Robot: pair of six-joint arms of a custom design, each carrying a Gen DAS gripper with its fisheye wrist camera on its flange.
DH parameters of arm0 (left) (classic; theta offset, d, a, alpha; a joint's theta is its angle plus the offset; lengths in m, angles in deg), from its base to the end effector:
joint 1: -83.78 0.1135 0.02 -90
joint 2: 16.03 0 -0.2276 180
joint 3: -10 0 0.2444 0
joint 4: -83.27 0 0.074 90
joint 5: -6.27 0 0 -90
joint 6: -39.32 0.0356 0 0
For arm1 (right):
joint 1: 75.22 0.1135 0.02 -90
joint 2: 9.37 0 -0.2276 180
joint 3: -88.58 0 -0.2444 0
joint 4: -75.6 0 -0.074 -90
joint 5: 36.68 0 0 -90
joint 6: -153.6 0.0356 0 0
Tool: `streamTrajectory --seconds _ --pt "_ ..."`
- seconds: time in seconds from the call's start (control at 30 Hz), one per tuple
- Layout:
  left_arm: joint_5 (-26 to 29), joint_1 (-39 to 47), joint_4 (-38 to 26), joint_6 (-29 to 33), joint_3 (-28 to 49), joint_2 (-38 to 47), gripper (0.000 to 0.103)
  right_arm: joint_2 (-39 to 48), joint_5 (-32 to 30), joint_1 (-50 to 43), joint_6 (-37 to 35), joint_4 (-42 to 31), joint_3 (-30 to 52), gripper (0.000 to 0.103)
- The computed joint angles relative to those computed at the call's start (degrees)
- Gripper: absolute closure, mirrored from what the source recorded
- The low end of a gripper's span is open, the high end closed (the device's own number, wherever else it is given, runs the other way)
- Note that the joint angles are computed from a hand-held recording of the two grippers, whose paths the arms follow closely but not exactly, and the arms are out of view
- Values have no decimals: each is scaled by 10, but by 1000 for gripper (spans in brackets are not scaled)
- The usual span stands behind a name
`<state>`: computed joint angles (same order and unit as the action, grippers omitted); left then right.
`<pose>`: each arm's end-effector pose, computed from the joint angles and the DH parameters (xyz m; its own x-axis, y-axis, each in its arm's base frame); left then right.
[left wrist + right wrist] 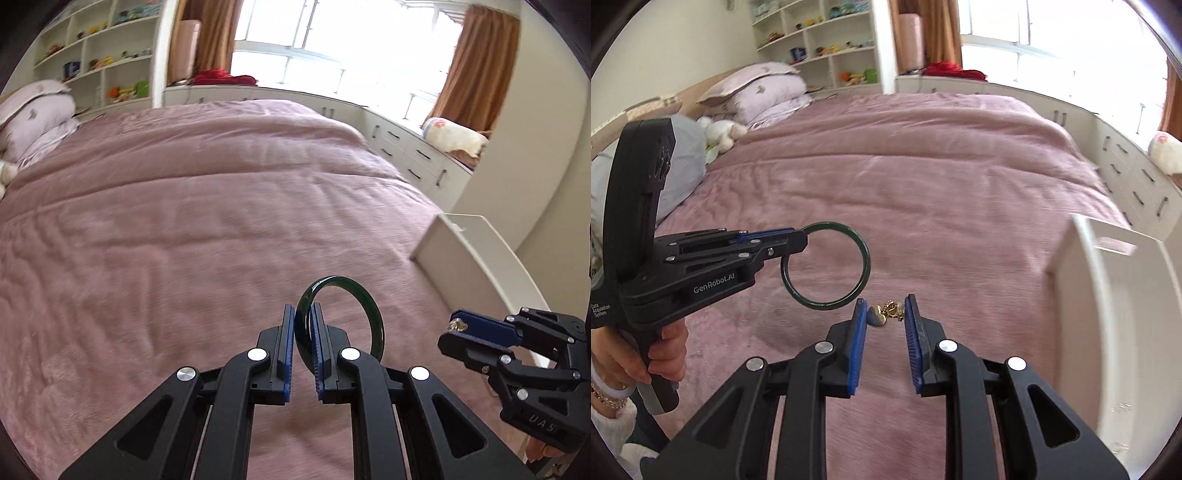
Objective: Organize jewelry
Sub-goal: 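Carry the bangle in the left tool while the right tool carries the gold studs to the tray, then open the left tool to drop the bangle while the right tool releases the studs into the tray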
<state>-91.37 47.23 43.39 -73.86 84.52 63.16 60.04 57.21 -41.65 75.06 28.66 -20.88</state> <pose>0.2428 -0.1741 0.2405 -0.7204 0.0484 -0.6918 0.2508 0.9482 -0.1948 0.2185 0.1421 0.2529 -0.6873 -0.2182 -0.6928 -0.3834 0.9191 0.0908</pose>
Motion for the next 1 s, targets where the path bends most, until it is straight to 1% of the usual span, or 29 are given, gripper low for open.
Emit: streamTrajectory --seconds 0.1,0.2,0.27,0.33,0.43,0.5,0.57,0.63,0.73,0.83,0.9,1.0 --pt "-10 -58 -4 0 77 63 89 -84 -5 -60 -16 -36 -28 82" --pt "-22 -109 -11 5 159 127 89 -167 -26 -152 -43 -79 -52 82" --pt "-25 -141 -15 14 227 178 89 -216 -67 -245 -73 -109 -66 82" --pt "-18 -166 -20 22 296 227 88 -242 -115 -338 -106 -131 -75 82" --pt "-21 -195 -45 36 404 303 88 -261 -184 -470 -163 -153 -89 82" --pt "-15 -207 -59 36 457 340 88 -261 -229 -549 -210 -166 -93 82" --pt "-8 -217 -89 44 542 398 88 -253 -252 -596 -239 -171 -95 82" --pt "-21 -228 -123 55 617 451 88 -246 -274 -636 -267 -175 -101 82" --pt "-24 -236 -176 60 717 520 88 -241 -276 -651 -285 -171 -115 82" --pt "-17 -237 -184 56 733 542 86 -247 -258 -638 -287 -164 -132 81" --pt "-17 -237 -150 52 681 520 86 -252 -247 -631 -286 -160 -142 81" --pt "-27 -242 -122 63 643 499 85 -256 -239 -622 -280 -158 -148 81"
